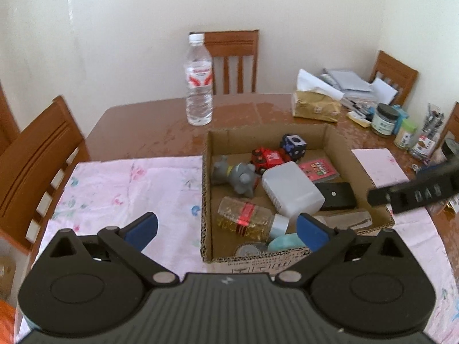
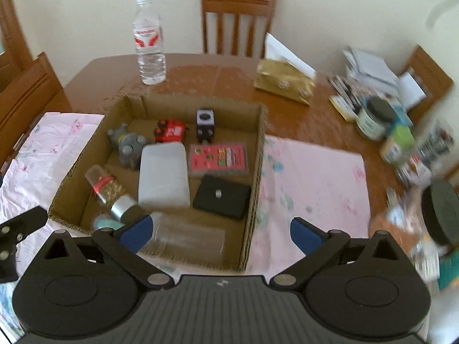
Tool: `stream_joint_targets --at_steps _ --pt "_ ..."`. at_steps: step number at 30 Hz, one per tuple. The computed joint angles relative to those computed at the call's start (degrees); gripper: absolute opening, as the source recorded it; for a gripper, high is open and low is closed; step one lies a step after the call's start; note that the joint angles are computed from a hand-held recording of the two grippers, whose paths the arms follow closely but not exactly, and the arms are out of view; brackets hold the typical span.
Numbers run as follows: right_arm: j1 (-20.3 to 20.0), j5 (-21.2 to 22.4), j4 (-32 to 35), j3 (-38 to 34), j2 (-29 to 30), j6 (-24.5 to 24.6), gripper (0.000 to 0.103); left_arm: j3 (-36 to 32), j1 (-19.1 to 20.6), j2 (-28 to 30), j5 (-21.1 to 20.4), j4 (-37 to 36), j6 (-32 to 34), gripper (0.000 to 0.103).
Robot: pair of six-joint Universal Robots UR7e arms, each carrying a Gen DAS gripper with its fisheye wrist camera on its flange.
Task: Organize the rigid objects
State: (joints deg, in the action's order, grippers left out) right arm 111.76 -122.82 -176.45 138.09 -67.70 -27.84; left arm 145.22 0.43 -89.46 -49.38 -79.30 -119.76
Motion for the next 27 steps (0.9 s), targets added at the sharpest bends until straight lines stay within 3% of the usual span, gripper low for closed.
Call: stream_joint_targets --at_steps 3,8,27 --pt "1.6 -2.0 3.7 1.0 -2.4 5.5 0.103 -2.1 1.0 0.8 -1.8 1.4 -1.1 0.102" --pt "3.9 -3.2 7.5 2.5 -5.6 10.3 0.103 -4.0 1.3 0.5 -2.9 2.2 -0.2 0.102" --pt "6.2 -3.8 7.3 3.7 -7.7 12.8 0.103 -5.7 0.9 0.9 -4.4 2.1 0.7 0.102"
